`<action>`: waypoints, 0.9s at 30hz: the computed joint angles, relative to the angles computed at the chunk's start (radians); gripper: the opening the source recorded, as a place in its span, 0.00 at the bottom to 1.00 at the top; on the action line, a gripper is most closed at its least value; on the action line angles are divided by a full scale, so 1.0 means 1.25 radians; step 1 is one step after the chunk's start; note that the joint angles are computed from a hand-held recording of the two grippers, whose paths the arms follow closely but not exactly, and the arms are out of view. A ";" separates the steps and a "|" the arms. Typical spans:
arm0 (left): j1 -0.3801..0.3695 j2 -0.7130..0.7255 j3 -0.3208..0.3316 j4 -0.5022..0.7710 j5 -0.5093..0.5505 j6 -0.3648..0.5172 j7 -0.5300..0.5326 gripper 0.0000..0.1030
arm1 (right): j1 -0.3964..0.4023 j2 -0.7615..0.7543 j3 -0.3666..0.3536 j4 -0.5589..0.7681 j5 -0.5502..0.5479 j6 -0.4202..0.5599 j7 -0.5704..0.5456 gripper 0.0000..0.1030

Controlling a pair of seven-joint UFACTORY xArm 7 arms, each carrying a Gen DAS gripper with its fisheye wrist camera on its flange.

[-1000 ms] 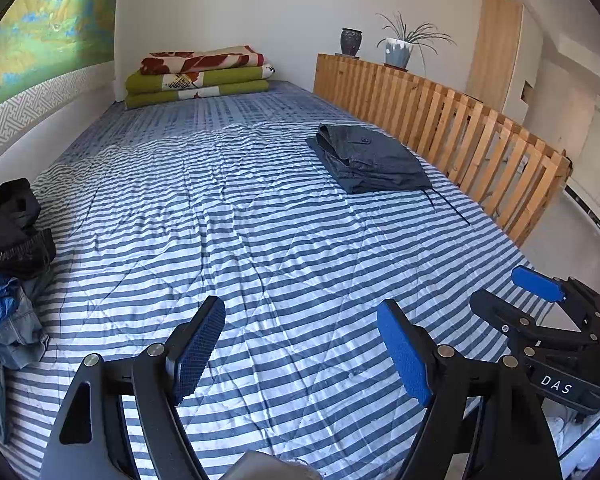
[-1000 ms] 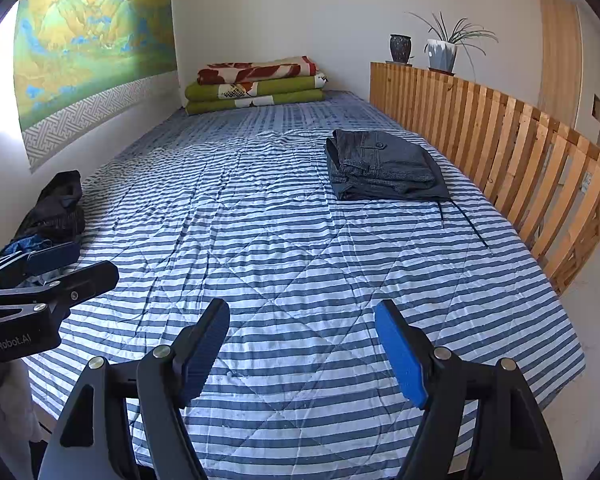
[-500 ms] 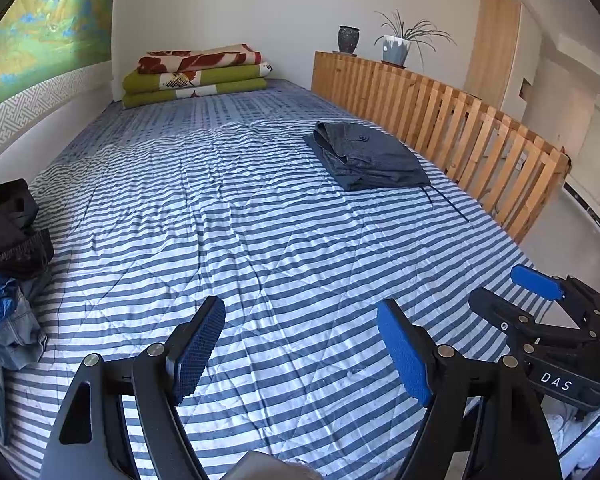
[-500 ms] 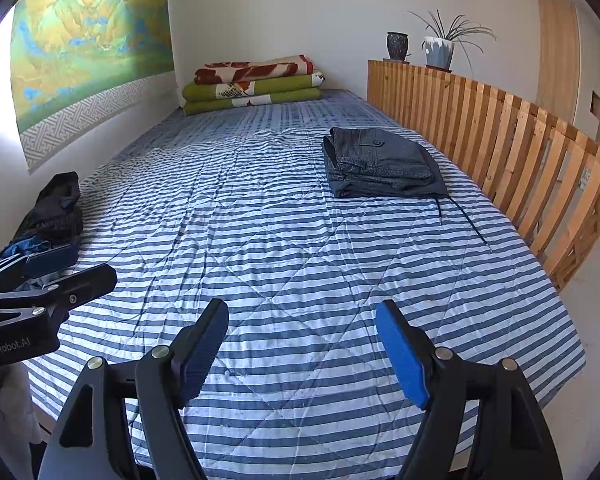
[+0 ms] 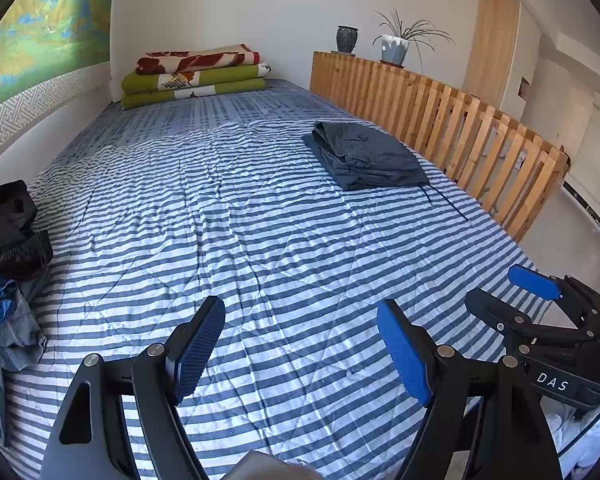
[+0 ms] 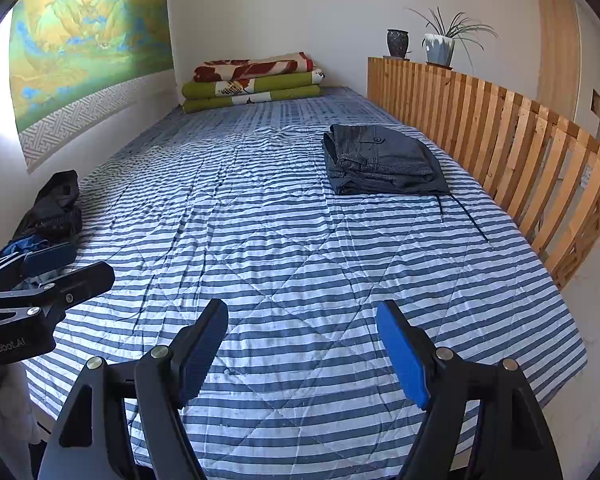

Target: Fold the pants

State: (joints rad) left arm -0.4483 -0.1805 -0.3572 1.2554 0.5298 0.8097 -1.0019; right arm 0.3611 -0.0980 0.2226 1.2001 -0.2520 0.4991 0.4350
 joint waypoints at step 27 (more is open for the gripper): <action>0.001 -0.005 -0.003 -0.007 0.010 -0.004 0.000 0.79 | 0.003 0.002 0.000 -0.004 0.005 -0.003 -0.005 0.71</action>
